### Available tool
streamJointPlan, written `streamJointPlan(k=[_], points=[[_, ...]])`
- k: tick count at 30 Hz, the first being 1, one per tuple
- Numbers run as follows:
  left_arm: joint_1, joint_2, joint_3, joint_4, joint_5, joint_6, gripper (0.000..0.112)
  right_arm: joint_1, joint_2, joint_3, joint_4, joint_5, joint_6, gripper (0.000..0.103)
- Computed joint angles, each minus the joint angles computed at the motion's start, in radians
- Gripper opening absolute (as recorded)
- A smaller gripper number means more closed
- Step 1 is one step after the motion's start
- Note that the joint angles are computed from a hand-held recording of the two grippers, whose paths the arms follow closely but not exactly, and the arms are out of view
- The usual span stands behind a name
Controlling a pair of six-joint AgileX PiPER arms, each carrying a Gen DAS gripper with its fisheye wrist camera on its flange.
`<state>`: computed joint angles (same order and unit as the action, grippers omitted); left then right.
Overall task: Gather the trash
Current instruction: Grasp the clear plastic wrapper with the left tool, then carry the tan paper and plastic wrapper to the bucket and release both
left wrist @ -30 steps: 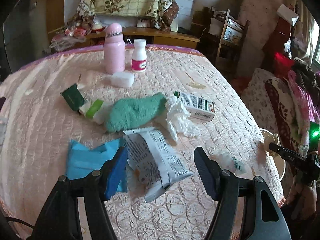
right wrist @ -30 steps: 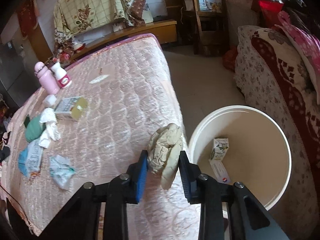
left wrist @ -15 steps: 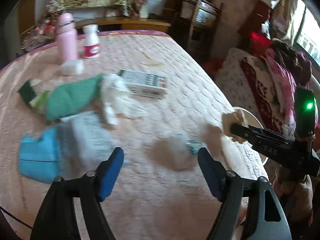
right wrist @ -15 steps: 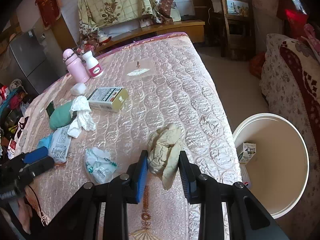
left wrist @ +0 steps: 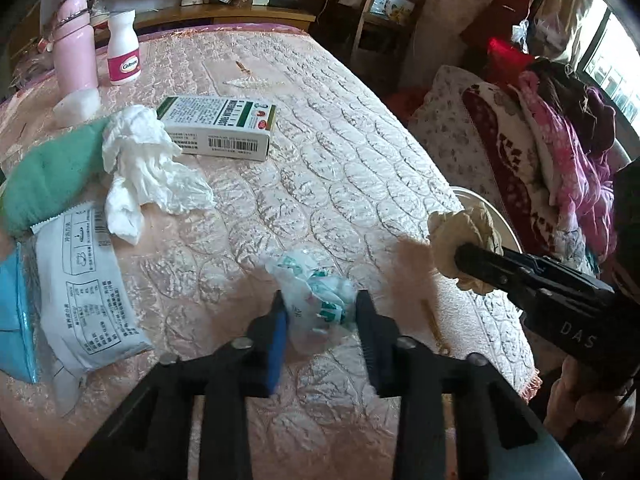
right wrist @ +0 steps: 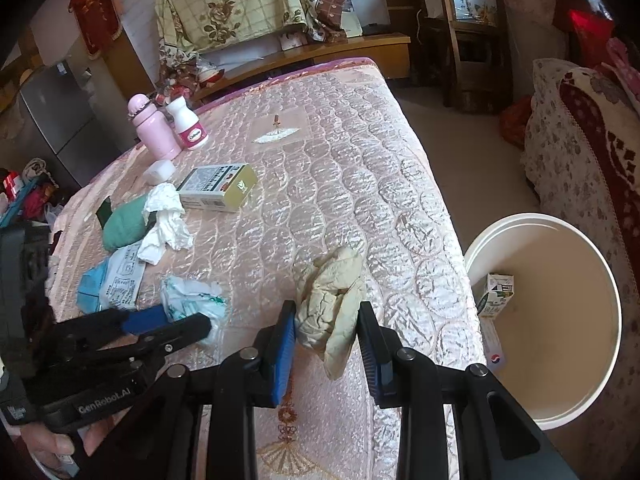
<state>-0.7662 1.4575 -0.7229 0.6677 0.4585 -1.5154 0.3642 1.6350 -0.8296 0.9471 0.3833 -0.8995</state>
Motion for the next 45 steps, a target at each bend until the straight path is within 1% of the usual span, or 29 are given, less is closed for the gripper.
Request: streamJointPlan(k=[1, 2, 6, 8, 11, 18, 21, 27, 36, 40, 45], points=[[-0.011, -0.009, -0.002, 0.011, 0.020, -0.010, 0.024, 0.000, -0.003, 0.002, 0.000, 0.002, -0.001, 0.032], [-0.030, -0.021, -0.008, 0.022, 0.059, -0.022, 0.021, 0.000, -0.006, 0.002, 0.002, 0.004, -0.003, 0.032], [-0.069, -0.088, -0.005, 0.045, 0.125, -0.030, 0.021, 0.003, -0.037, 0.014, 0.044, 0.022, -0.036, 0.032], [-0.095, -0.118, -0.010, 0.061, 0.173, -0.039, 0.021, 0.011, -0.053, 0.016, 0.052, 0.027, -0.040, 0.032], [-0.104, -0.150, -0.023, 0.054, 0.223, -0.025, 0.021, 0.034, -0.070, 0.015, 0.041, 0.025, -0.020, 0.032], [-0.159, -0.206, -0.041, 0.105, 0.354, -0.067, 0.021, 0.084, -0.103, 0.014, 0.017, 0.019, 0.026, 0.032], [-0.165, -0.223, -0.039, 0.112, 0.378, -0.074, 0.021, 0.105, -0.120, 0.014, -0.002, 0.014, 0.051, 0.032], [-0.197, -0.249, -0.042, 0.146, 0.453, -0.116, 0.021, 0.142, -0.155, 0.015, -0.050, -0.002, 0.113, 0.032], [-0.203, -0.273, -0.032, 0.161, 0.489, -0.152, 0.021, 0.187, -0.189, 0.022, -0.141, -0.047, 0.229, 0.032], [-0.215, -0.268, -0.041, 0.169, 0.504, -0.162, 0.021, 0.210, -0.205, 0.029, -0.219, -0.079, 0.305, 0.032], [-0.230, -0.254, -0.057, 0.178, 0.518, -0.170, 0.021, 0.205, -0.222, 0.037, -0.213, -0.078, 0.297, 0.032]])
